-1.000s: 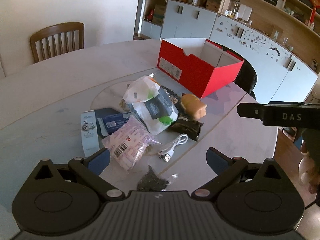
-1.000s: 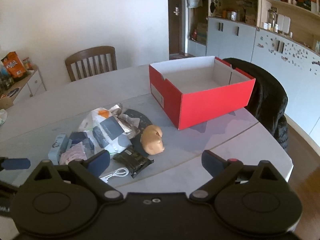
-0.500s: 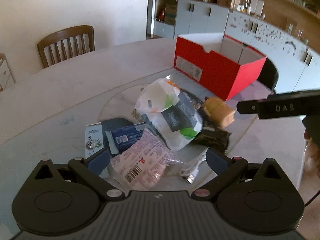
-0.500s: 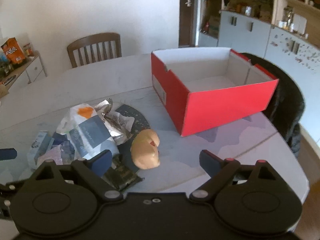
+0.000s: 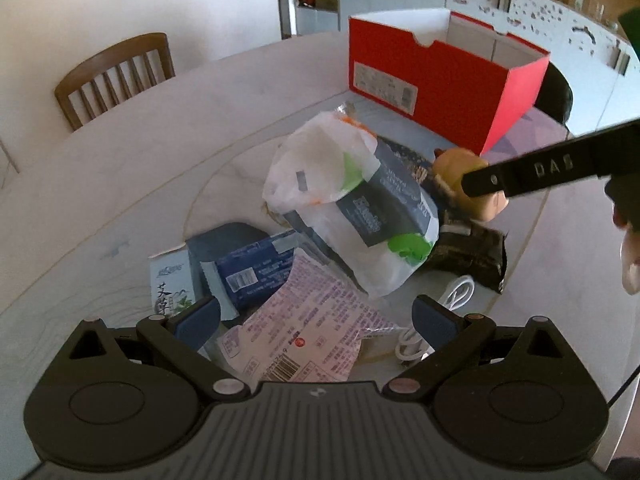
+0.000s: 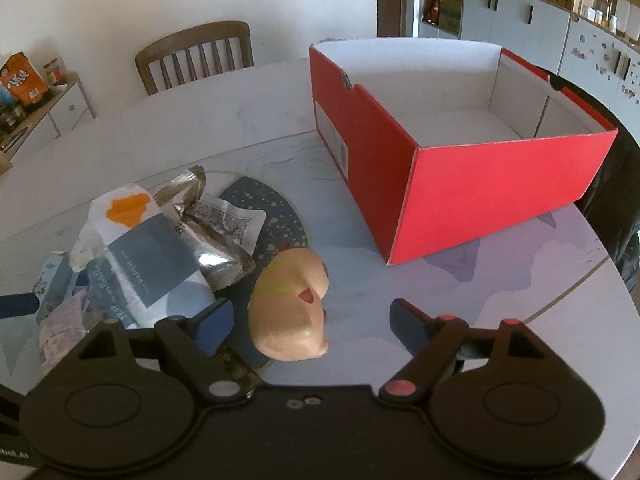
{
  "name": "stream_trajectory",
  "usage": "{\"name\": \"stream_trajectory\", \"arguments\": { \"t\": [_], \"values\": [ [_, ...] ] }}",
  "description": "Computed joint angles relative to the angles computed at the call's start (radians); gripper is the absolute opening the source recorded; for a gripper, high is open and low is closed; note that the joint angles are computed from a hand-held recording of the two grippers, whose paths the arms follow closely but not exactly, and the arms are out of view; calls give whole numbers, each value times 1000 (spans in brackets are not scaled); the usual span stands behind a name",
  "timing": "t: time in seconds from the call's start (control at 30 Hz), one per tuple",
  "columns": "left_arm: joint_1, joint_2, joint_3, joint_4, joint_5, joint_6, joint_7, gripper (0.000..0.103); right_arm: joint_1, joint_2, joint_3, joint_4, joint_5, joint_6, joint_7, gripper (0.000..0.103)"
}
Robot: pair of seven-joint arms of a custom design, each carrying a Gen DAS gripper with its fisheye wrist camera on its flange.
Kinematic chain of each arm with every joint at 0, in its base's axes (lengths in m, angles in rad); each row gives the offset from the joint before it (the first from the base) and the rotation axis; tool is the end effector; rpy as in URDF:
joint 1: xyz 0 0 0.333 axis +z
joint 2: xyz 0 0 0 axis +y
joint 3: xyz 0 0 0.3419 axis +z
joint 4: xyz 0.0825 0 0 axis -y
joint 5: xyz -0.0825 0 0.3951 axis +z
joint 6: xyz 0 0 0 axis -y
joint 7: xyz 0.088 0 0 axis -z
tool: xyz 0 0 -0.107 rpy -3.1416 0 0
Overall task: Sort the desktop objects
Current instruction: 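Move the right tool toward the tan toy dog figure, then grasp the toy dog with the right tool while the left tool grasps the clear packet bag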
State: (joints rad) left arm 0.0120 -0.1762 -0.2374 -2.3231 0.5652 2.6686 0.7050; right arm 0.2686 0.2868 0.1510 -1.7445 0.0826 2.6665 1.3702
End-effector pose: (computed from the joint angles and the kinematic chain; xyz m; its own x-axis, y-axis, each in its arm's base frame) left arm 0.5077 -0.1371 0.4819 0.2035 -0.9783 -0.0395 -0.7881 -0.1398 -0.5995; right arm 0.6451 0.2725 0.5038 0.5123 -0.8588 0.0034 -0.6855 -0.4113 -0.6008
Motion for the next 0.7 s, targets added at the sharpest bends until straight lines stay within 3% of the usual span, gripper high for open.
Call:
{"name": "stream_trajectory", "arguments": {
  "t": [0.33,0.43,0.53,0.7],
  "values": [
    [-2,9,17,-11,-58,36,55,94,3,27,2,37,5,-54,7,79],
    [-7,10,26,-14,-112,58,90,83,0,31,5,46,15,-73,3,70],
    [0,14,19,-10,-115,60,90,82,2,34,3,53,18,-89,8,68],
    [4,7,19,-16,-132,72,92,76,2,33,3,53,20,-93,5,55]
  ]
}}
